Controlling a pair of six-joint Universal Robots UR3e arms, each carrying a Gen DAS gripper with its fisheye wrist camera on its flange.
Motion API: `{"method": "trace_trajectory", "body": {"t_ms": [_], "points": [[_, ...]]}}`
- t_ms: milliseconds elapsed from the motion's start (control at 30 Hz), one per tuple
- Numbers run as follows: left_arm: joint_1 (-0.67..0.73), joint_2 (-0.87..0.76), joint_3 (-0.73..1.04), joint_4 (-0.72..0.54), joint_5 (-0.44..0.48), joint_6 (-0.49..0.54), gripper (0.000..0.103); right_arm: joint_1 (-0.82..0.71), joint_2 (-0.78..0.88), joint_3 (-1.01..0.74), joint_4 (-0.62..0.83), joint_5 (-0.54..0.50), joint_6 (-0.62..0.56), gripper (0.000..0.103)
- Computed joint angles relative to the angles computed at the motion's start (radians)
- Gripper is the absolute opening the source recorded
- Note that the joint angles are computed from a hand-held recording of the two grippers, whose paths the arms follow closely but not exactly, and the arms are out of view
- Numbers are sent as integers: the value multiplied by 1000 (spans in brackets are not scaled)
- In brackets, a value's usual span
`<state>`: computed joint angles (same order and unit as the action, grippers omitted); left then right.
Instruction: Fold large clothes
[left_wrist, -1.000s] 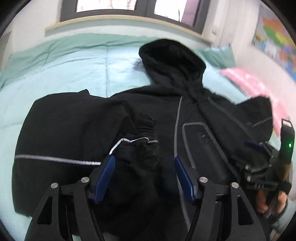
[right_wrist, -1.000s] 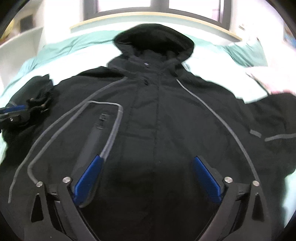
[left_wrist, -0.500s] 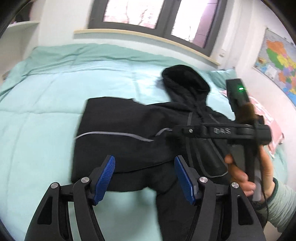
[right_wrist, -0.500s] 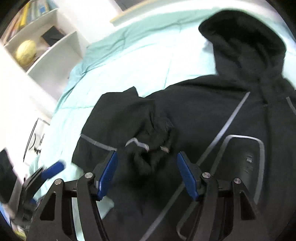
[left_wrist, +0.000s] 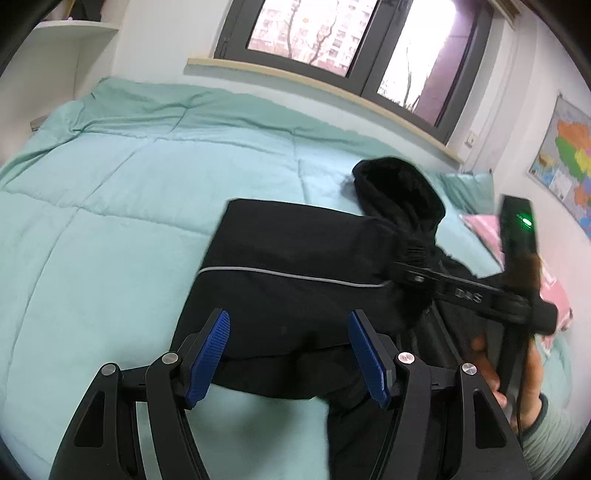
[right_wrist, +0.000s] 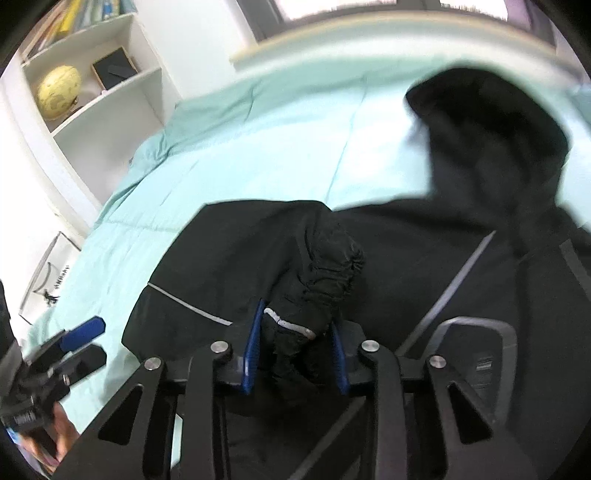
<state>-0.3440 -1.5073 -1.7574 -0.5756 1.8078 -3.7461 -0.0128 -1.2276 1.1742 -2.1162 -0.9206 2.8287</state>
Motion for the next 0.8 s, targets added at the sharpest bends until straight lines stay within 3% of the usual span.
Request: {"method": "trace_trajectory", "body": {"t_ms": [167, 233, 367, 433, 567, 700, 800], "points": [[-41, -97, 145, 4, 15, -6, 68, -174, -143, 52, 32, 63, -104, 34], [-49, -145, 201, 39, -31, 9, 68, -291, -171, 18, 135, 132, -191, 34], [-94, -286, 378, 26, -55, 40, 68, -438, -142, -115, 294, 158, -316, 34], [-112, -364, 477, 19, -97, 68, 68, -482, -100, -160, 302, 140, -344, 34], [-170, -584, 786, -117, -125, 112, 68, -554, -16, -232, 329, 103, -382, 34], [-169, -759, 1009, -221, -254, 144, 68, -578, 72, -267, 285, 36, -385, 34], [-137, -874, 1150, -329, -435, 175, 68, -573, 154, -287, 245, -36, -372, 34]]}}
